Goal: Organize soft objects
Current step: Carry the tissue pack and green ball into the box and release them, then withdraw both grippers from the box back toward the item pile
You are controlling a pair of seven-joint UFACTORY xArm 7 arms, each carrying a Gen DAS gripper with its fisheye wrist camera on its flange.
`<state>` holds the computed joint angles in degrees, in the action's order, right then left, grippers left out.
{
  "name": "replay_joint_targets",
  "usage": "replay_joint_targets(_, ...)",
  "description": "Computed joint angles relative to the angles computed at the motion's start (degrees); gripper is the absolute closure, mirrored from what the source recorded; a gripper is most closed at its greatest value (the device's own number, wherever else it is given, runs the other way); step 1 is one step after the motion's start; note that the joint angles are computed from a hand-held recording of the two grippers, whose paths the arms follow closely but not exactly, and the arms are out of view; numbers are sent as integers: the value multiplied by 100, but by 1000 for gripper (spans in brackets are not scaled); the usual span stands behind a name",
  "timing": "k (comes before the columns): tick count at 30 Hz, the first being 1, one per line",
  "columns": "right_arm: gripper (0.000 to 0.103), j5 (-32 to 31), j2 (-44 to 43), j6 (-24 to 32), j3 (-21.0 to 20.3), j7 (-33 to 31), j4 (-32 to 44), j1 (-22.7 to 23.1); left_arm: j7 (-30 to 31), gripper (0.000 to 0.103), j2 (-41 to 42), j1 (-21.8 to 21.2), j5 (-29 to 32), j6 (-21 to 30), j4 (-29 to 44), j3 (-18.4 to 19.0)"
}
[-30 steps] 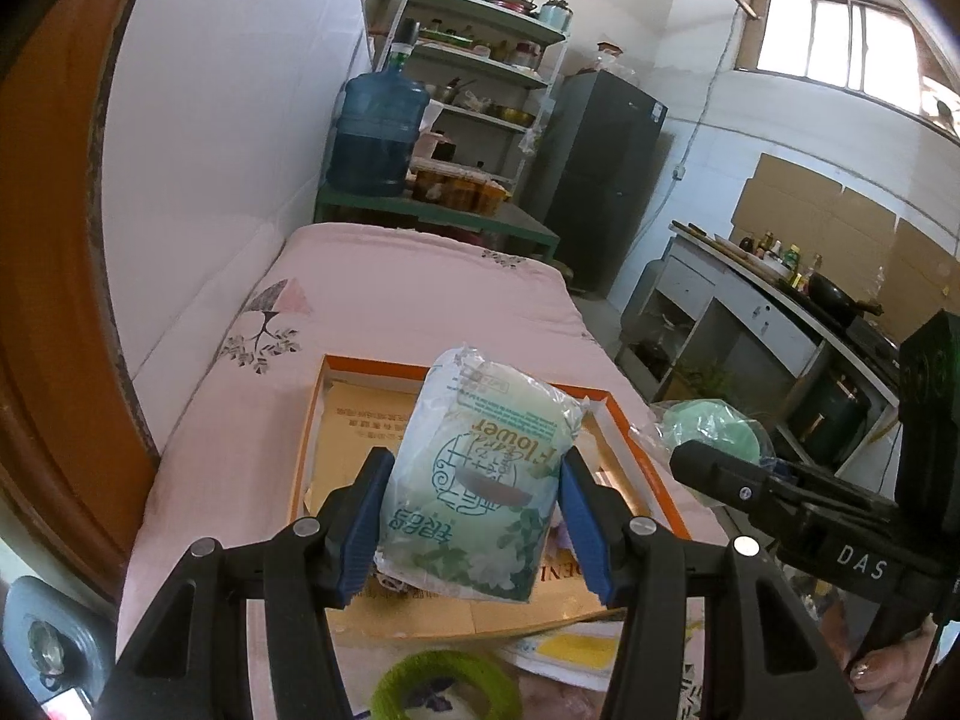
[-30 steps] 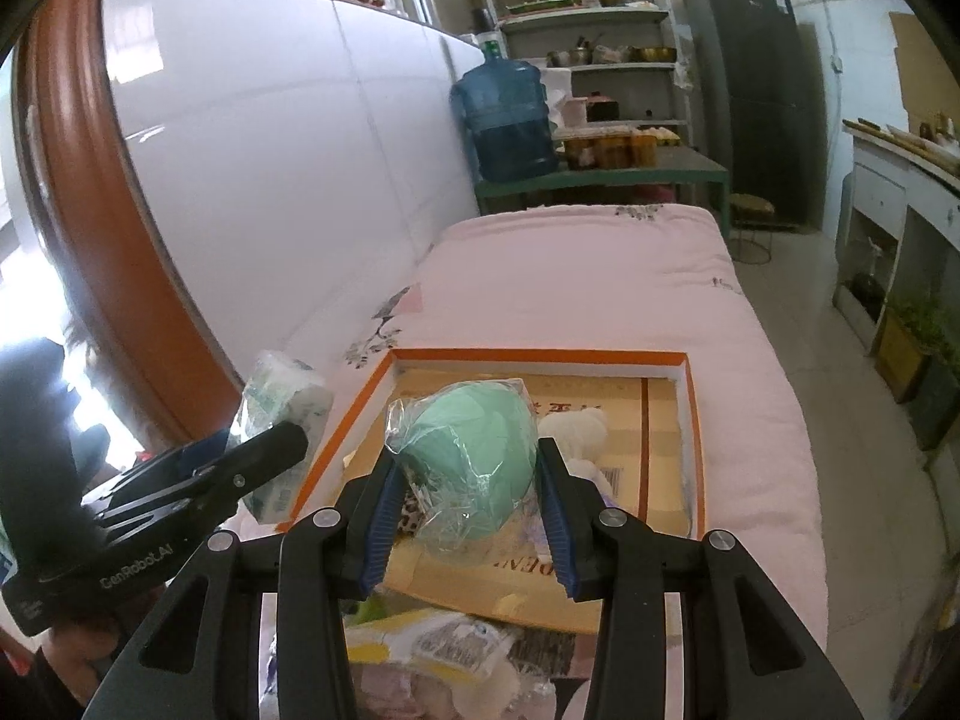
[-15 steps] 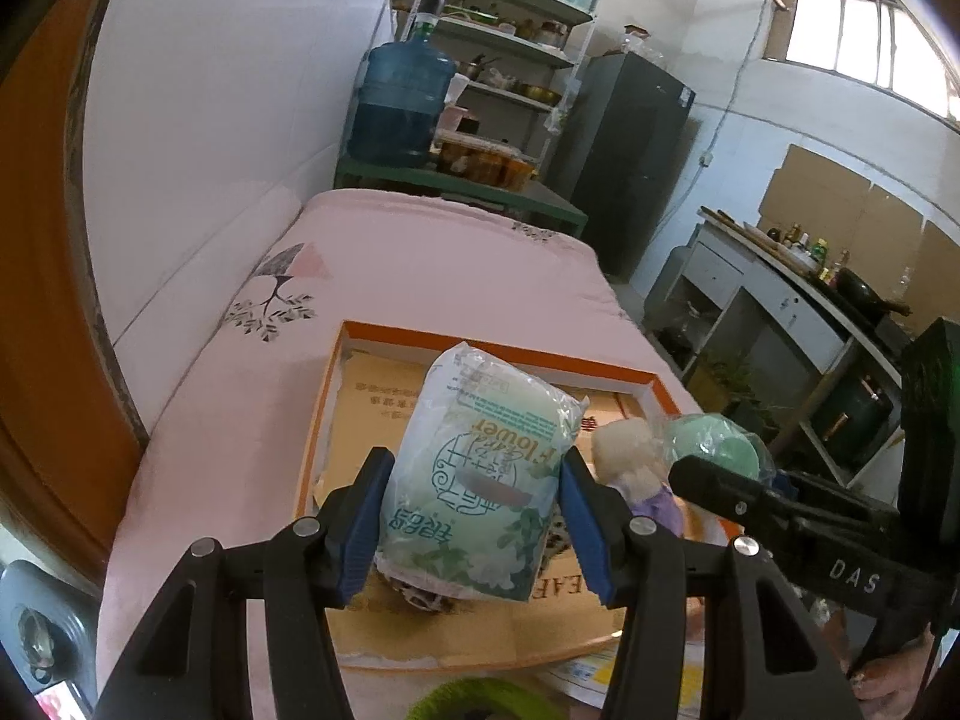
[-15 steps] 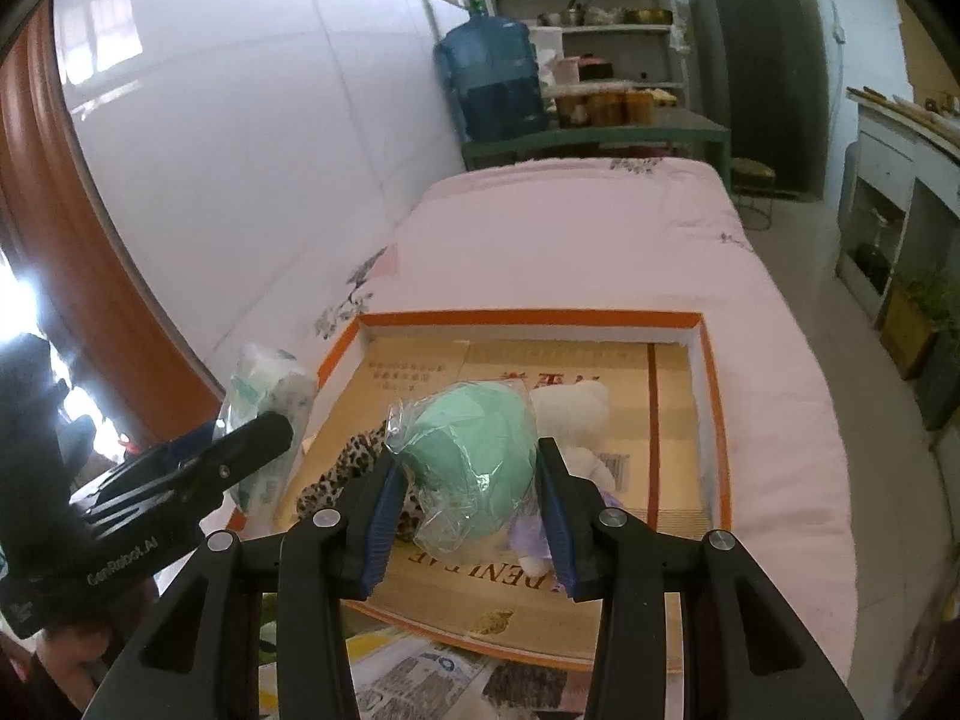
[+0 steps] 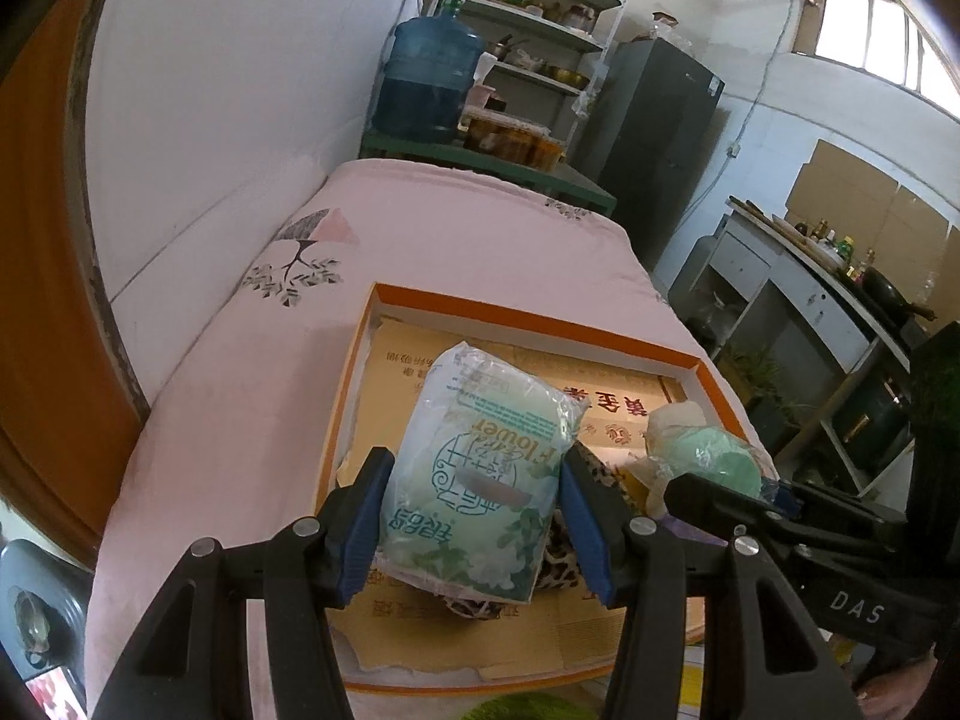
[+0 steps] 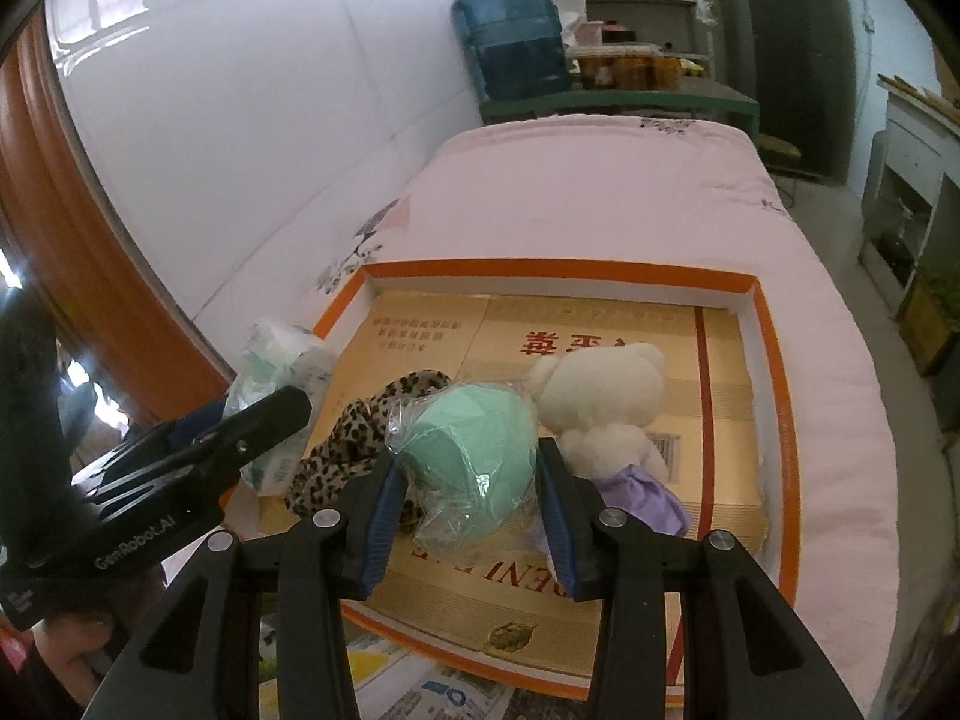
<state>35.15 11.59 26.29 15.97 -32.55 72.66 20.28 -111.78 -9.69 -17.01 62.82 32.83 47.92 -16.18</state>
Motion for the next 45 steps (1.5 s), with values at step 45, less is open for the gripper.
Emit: replay_joint_targets(45, 43, -461, -2, 31, -5, 297, -134, -25, 620, 34, 82, -48, -561, -192, 69, 17)
